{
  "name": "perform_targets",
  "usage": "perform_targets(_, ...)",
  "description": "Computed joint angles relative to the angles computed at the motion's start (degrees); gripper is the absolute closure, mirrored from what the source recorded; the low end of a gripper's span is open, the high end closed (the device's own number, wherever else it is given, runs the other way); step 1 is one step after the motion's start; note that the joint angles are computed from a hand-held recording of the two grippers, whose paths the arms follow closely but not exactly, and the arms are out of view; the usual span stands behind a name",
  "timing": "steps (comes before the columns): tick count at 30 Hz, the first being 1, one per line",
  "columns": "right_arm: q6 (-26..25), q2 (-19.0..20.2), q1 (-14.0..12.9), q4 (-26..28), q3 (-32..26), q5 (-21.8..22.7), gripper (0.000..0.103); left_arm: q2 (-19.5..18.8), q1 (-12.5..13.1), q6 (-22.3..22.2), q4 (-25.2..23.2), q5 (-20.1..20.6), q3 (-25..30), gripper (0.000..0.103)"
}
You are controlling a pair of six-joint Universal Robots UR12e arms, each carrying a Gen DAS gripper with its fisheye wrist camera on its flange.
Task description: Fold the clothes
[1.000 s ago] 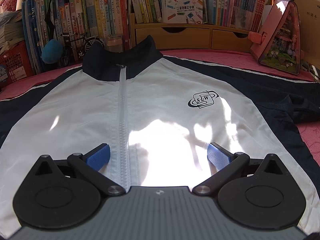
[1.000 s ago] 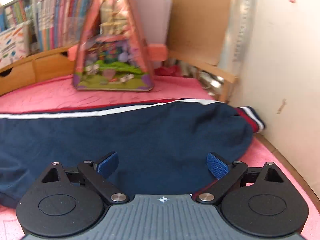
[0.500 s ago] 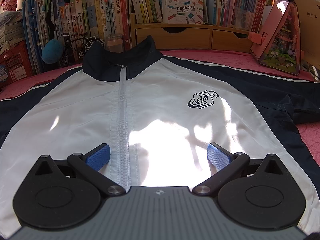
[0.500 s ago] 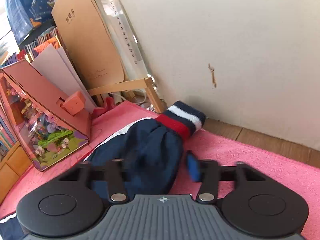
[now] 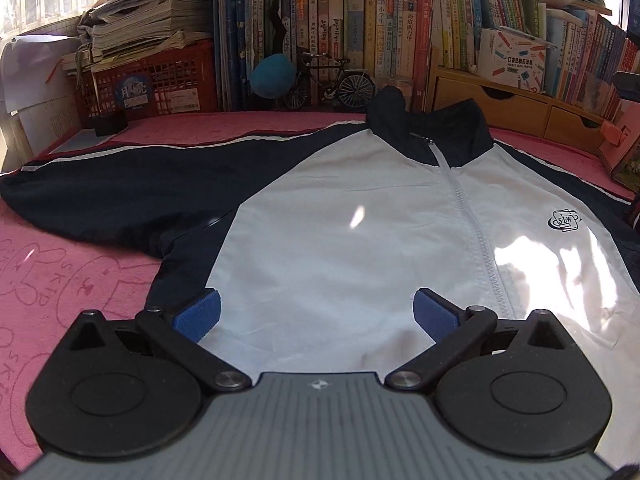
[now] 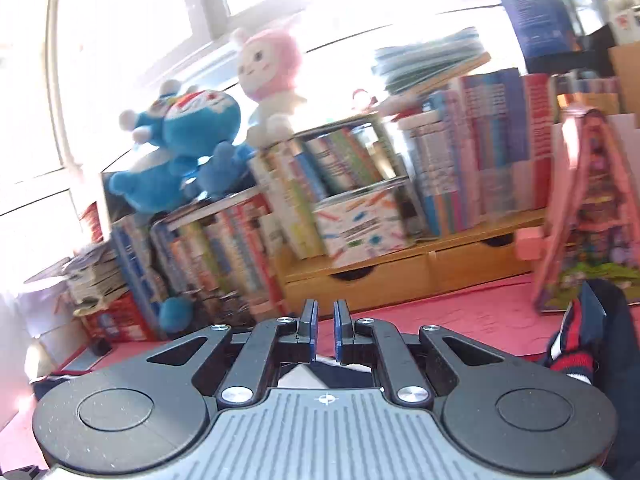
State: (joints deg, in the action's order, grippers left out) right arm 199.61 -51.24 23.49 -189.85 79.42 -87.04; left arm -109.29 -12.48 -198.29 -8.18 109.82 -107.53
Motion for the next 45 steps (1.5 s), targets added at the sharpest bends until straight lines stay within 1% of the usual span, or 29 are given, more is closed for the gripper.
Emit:
perform_targets(3,-3.0,3.9,2.8,7.8,-7.0,4.3,0.093,1.2,1.8,-2.5,-0.6,-0.9,-2.1,0.0)
perform_targets(4,-4.0,4.4,3.6,10.2,-7.9,4.8,0.092,1.5,2.3,-2.8,-0.4,-1.5,-2.7,0.0)
perform_targets(6,-7.2,4.4,4.8,14.0,-8.1,2.5,0.089,1.3,2.5,-2.0,1.1,-1.4,-3.4,0.0)
perform_targets(8,-10.4,3.2,6.1,16.0,-5.8,-4.6,0.075,0.8,2.3,-0.2,3.0,-0.6,-3.7,0.0)
perform_targets(9,-11.5,2.7,6.6,16.5,-4.8,-8.1,0.061,0.6,2.2,0.7,4.0,-0.2,-3.9,0.0)
perform_targets(10,-11.4,2.0,6.6,15.5,-3.1,-11.4,0.05,0.3,2.0,1.1,4.9,0.2,-3.9,0.0)
perform_targets(11,-11.1,1.1,6.5,13.7,-0.8,-15.3,0.047,0.0,1.8,1.6,5.8,0.6,-4.0,0.0)
perform_targets(13,-10.5,0.2,6.0,11.3,1.3,-21.7,0.04,-0.1,1.9,1.6,6.0,0.1,-3.9,0.0)
perform_targets(14,-10.0,-0.1,5.6,11.2,1.9,-25.4,0.036,-0.1,2.1,1.5,6.1,-0.3,-3.8,0.0)
perform_targets(15,-9.3,-0.3,5.2,11.5,2.2,-28.7,0.03,-0.1,2.1,1.5,6.0,-0.4,-3.8,0.0)
perform_targets(16,-8.1,-0.4,4.6,13.0,2.0,-30.9,0.024,-0.1,2.0,1.5,6.0,-0.2,-3.8,0.0)
perform_targets(17,-6.6,-0.3,4.0,14.9,1.6,-32.2,0.021,-0.2,2.0,1.5,6.1,0.0,-3.7,0.0)
perform_targets(19,-3.5,0.4,2.9,18.5,0.3,-33.0,0.013,-0.2,1.9,1.4,6.2,0.2,-3.8,0.0)
perform_targets(21,-1.9,2.0,2.2,22.1,-2.1,-32.8,0.013,-0.1,2.0,1.4,6.2,0.1,-3.9,0.0)
perform_targets(22,-1.4,2.8,1.8,23.8,-3.3,-32.8,0.022,-0.1,2.0,1.4,6.2,0.1,-3.9,0.0)
perform_targets(23,-0.4,3.4,1.5,25.6,-4.3,-32.6,0.036,-0.1,2.0,1.4,6.3,0.2,-3.9,0.0)
perform_targets(24,1.6,4.0,1.4,27.9,-5.5,-33.2,0.057,-0.1,2.0,1.5,6.3,0.2,-3.9,0.0)
perform_targets(26,3.7,4.4,1.4,29.1,-6.6,-34.4,0.063,-0.1,2.0,1.5,6.5,0.2,-4.0,0.0)
perform_targets(27,3.7,4.2,1.5,29.2,-6.8,-34.0,0.069,-0.1,2.0,1.5,6.6,0.2,-4.0,0.0)
perform_targets(28,3.3,3.9,1.8,28.4,-6.7,-32.6,0.07,0.0,2.0,1.5,6.6,0.2,-4.0,0.0)
perform_targets(31,-0.2,2.9,2.7,24.6,-6.4,-25.6,0.071,-0.1,2.0,1.4,6.7,0.2,-4.1,0.0)
perform_targets(32,-1.6,2.7,3.2,23.2,-6.5,-22.3,0.071,-0.1,2.0,1.4,6.8,0.2,-4.1,0.0)
perform_targets(34,-3.4,2.9,3.8,21.4,-7.4,-13.2,0.071,0.0,2.0,1.4,6.9,0.2,-4.1,0.0)
perform_targets(36,-3.3,4.1,4.4,22.2,-10.1,-3.8,0.071,0.0,2.0,1.4,7.0,0.1,-4.1,0.0)
perform_targets(38,-3.5,7.0,5.4,24.8,-15.2,5.4,0.071,0.0,2.1,1.5,7.1,0.0,-4.2,0.0)
perform_targets(39,-4.2,8.6,6.1,27.0,-18.0,7.4,0.069,0.0,2.1,1.4,7.1,0.0,-4.2,0.0)
perform_targets(41,-5.4,11.8,7.6,32.3,-23.6,8.6,0.065,0.0,2.0,1.4,7.2,0.0,-4.2,0.0)
perform_targets(43,-5.3,14.1,8.2,36.4,-27.4,10.9,0.061,0.0,2.0,1.4,7.2,0.1,-4.2,0.0)
perform_targets(45,-3.3,14.8,8.3,34.7,-27.4,11.5,0.056,0.0,2.0,1.4,7.3,0.1,-4.2,0.0)
